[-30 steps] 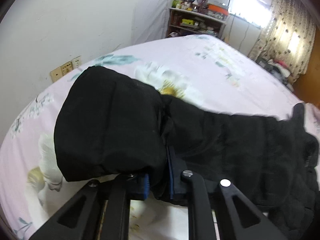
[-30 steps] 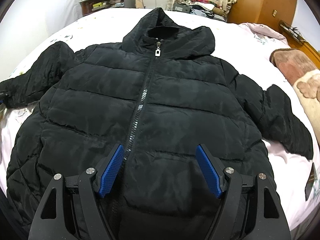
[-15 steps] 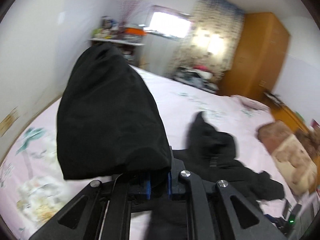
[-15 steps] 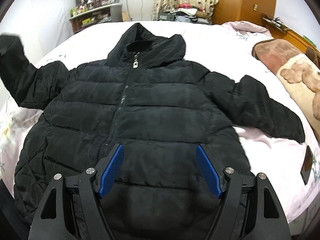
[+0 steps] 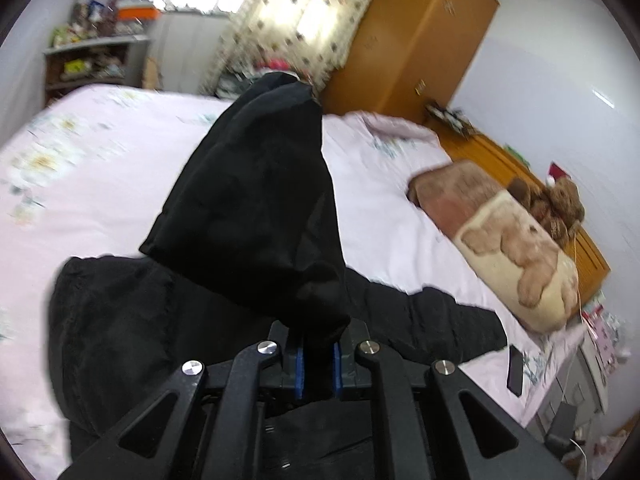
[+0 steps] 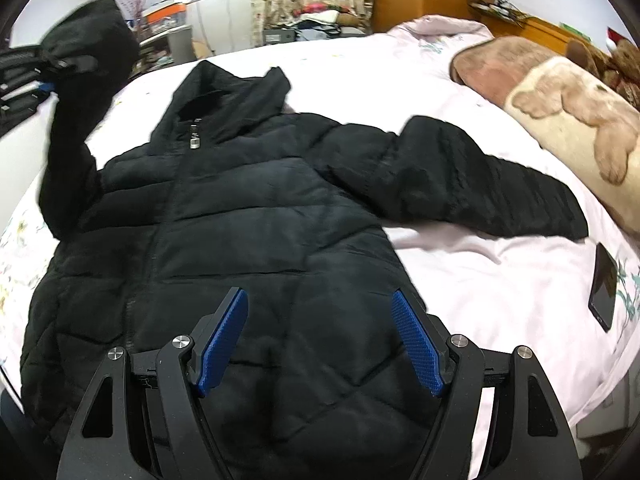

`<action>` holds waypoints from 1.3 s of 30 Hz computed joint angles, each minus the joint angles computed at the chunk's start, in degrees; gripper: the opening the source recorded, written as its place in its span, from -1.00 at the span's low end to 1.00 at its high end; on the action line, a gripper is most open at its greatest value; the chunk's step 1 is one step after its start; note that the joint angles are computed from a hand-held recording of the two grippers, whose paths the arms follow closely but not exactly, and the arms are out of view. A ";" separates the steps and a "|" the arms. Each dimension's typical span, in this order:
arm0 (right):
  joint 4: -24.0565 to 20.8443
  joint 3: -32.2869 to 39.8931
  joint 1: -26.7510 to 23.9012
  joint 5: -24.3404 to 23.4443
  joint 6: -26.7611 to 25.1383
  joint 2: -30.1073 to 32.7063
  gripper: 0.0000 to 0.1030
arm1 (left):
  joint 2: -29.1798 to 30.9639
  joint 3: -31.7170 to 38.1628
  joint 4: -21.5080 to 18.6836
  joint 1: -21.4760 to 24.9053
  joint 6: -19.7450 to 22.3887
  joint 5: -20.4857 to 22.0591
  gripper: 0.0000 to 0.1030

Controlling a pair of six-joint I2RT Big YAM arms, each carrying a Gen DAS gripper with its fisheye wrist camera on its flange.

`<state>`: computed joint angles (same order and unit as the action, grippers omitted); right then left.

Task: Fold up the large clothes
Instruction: 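Fold the held sleeve across the jacket body and release it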

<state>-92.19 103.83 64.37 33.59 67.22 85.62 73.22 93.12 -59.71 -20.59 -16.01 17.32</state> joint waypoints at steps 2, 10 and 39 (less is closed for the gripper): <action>0.33 -1.48 -0.58 -0.42 0.20 -0.78 0.44 | 0.76 -1.74 0.52 -1.68 -0.55 -0.01 -0.80; 2.60 -4.63 -2.33 -1.49 -0.57 -2.31 0.44 | 4.24 -4.61 -2.10 -2.91 -1.64 4.78 -0.03; 19.39 10.04 -19.14 -14.95 -25.93 18.88 -0.31 | -5.78 -18.32 0.86 22.68 17.04 -7.04 -0.29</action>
